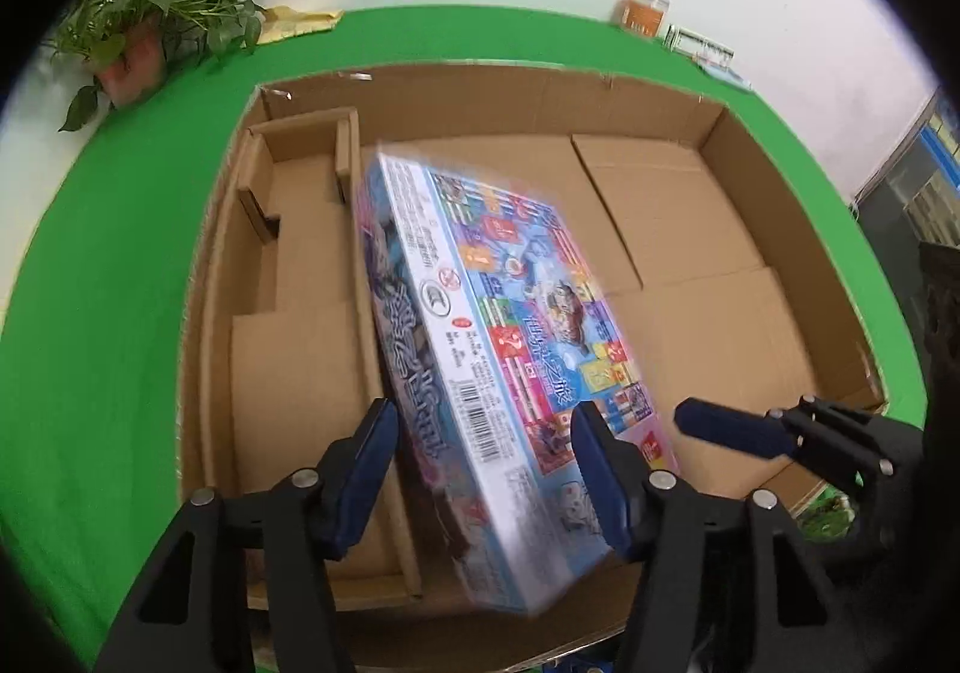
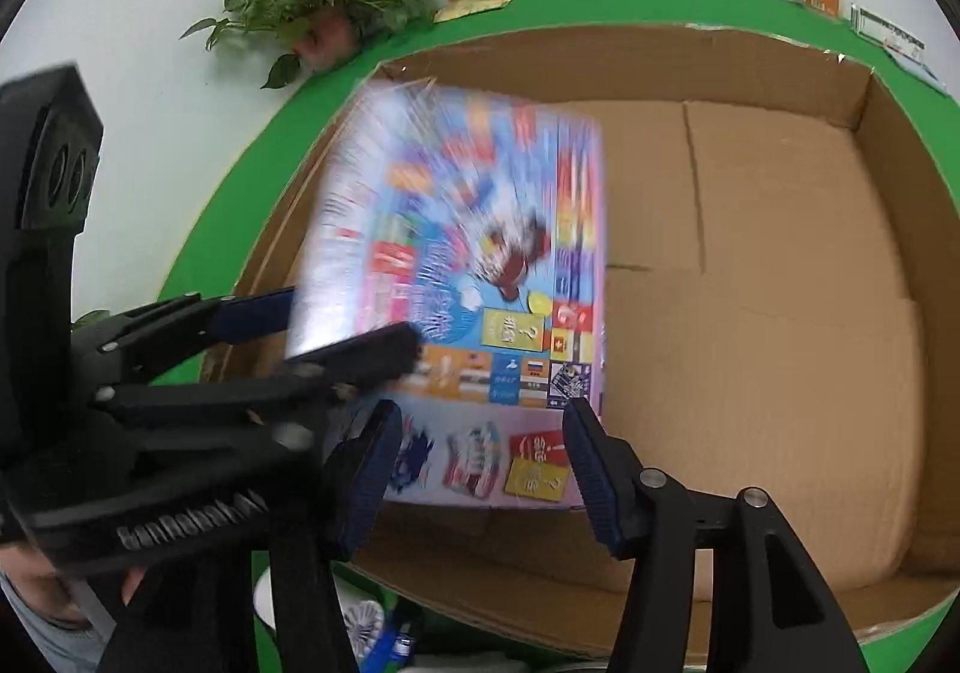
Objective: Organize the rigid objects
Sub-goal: 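Lay the board-game box flat inside the box and open the right gripper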
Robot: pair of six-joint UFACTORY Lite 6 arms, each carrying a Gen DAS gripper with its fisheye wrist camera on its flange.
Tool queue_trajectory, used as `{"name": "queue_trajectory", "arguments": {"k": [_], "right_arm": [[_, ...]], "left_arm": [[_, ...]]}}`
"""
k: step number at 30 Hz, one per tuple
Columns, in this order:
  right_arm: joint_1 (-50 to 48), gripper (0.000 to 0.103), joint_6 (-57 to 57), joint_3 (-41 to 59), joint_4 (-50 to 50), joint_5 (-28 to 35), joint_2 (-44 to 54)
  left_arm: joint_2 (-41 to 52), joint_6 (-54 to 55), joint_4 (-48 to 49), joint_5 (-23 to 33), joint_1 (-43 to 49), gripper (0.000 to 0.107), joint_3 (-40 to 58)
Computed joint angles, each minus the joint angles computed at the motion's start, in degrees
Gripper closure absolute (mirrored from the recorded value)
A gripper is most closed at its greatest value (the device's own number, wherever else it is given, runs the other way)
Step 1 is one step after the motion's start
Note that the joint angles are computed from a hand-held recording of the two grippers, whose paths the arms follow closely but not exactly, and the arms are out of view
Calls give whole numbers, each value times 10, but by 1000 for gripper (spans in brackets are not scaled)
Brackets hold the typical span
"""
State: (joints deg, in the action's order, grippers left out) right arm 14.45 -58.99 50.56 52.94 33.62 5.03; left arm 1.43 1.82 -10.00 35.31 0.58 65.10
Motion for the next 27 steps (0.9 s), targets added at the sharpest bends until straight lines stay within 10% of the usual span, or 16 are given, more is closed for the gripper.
{"name": "queue_trajectory", "arguments": {"k": [6, 27], "right_arm": [[-19, 37, 91, 161, -117, 54, 139], [6, 52, 191, 479, -218, 204, 342]], "left_arm": [[-9, 81, -64, -1, 36, 54, -24], [-216, 164, -108, -60, 27, 61, -151]]}}
